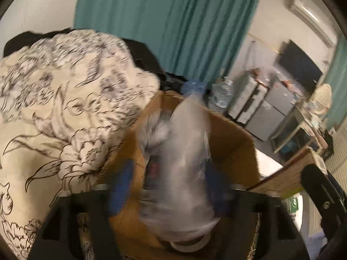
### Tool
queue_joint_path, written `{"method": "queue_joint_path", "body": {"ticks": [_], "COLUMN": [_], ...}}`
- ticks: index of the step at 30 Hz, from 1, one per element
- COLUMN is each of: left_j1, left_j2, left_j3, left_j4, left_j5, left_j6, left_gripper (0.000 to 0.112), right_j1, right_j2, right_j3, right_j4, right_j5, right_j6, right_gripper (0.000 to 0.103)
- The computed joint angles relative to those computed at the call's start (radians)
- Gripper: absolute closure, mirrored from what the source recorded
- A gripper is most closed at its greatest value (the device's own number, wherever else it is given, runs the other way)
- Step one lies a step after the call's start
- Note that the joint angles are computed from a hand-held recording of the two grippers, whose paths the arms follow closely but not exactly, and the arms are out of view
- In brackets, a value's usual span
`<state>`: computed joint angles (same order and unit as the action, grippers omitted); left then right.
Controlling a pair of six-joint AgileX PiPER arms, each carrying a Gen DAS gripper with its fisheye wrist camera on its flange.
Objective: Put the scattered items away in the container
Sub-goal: 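Drop tissue pack and tan box into the cardboard box with both tools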
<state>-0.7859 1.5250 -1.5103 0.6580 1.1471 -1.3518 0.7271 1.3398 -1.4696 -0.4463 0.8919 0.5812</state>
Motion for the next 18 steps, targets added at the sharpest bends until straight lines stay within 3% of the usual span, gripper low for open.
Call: {"method": "queue_joint_path", "body": {"ticks": [6, 11, 18], "left_j1": [0.01, -0.003, -0.027], "left_j2": [-0.026, -0.027, -0.013], "left_j3": [0.023, 0.011, -0.009], "left_j4": [0.009, 0.014, 0.03], "left_j5": [0.016, 0.035, 0.043], "left_j6": [-0.043, -0.051, -0.052], "left_gripper": [0.021, 0.021, 0.021], "right_j1": [-0.024, -0.028, -0.029], "right_j2": [-0.003, -0.021, -0.072], "right_j3": [0.011, 0.002, 0.005], "right_j4": [0.028, 0.015, -0.023], "right_j5": [-0.011, -0.013, 0.021], "right_j6": [0.027, 0.062, 0.077], "right_gripper": [0.028, 0.015, 0.015]}}
